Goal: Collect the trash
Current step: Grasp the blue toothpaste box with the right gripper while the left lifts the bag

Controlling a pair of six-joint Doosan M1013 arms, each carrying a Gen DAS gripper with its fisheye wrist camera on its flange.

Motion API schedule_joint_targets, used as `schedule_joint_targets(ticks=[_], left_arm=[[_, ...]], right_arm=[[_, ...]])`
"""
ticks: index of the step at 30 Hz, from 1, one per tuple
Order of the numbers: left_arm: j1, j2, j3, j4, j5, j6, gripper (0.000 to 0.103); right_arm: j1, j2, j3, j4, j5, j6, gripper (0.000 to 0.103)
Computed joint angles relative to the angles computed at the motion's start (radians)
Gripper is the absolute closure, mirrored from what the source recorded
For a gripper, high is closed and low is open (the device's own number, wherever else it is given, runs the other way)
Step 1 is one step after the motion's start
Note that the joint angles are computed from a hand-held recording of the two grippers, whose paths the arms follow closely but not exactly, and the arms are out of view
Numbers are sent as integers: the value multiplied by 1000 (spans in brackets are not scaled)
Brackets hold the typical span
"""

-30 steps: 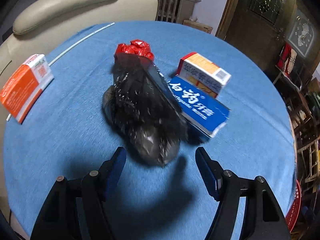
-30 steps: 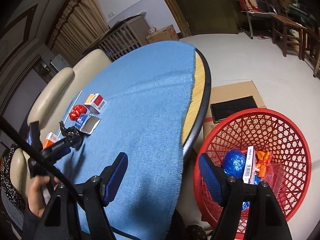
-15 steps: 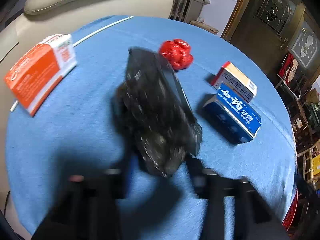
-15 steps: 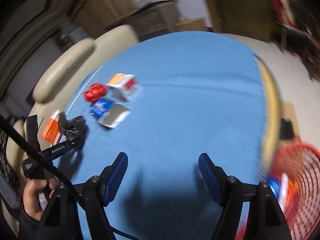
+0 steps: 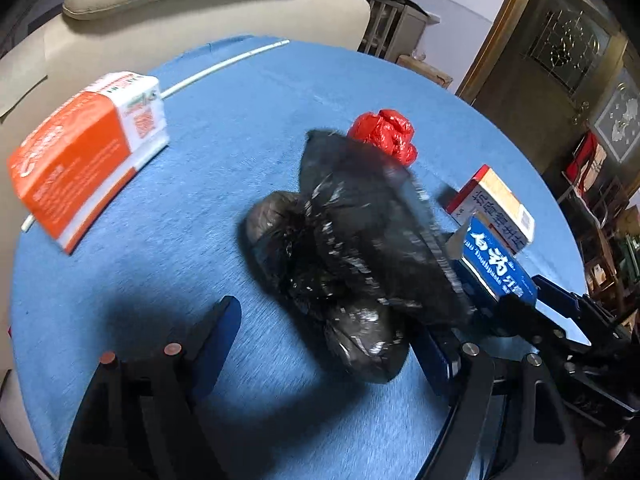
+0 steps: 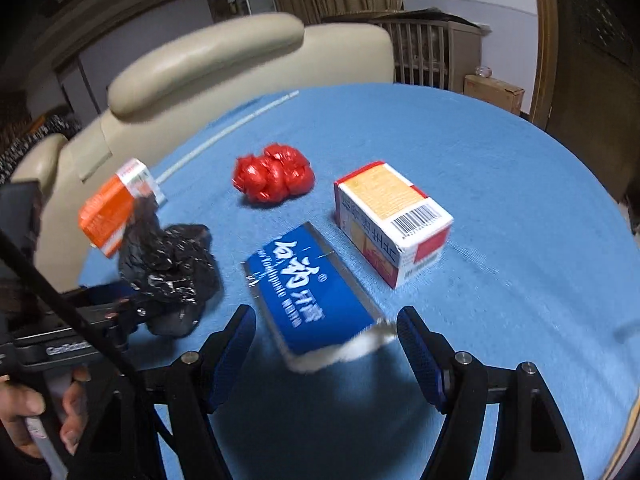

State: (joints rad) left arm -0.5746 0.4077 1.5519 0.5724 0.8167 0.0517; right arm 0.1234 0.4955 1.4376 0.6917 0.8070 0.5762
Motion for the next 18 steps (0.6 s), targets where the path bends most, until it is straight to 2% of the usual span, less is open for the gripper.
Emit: schedule_joint_targets(ticks=[4, 7, 11, 13, 18], left_arm=[[6, 6, -1, 15, -6, -23, 20], [8, 0, 11, 36, -10, -49, 35], [15, -20, 43, 35, -41, -87, 35], [14, -34, 64, 32, -58, -100, 31], [0, -55, 80, 33, -31, -96, 27]], right_arm=[[6, 24, -22, 22, 9, -7, 24], [3, 35, -40, 32, 58, 16, 27], [-4, 37, -44, 59, 96, 25, 31], [-6, 34, -41, 58, 105, 33, 31], [3, 18, -22, 53, 78, -6, 26]])
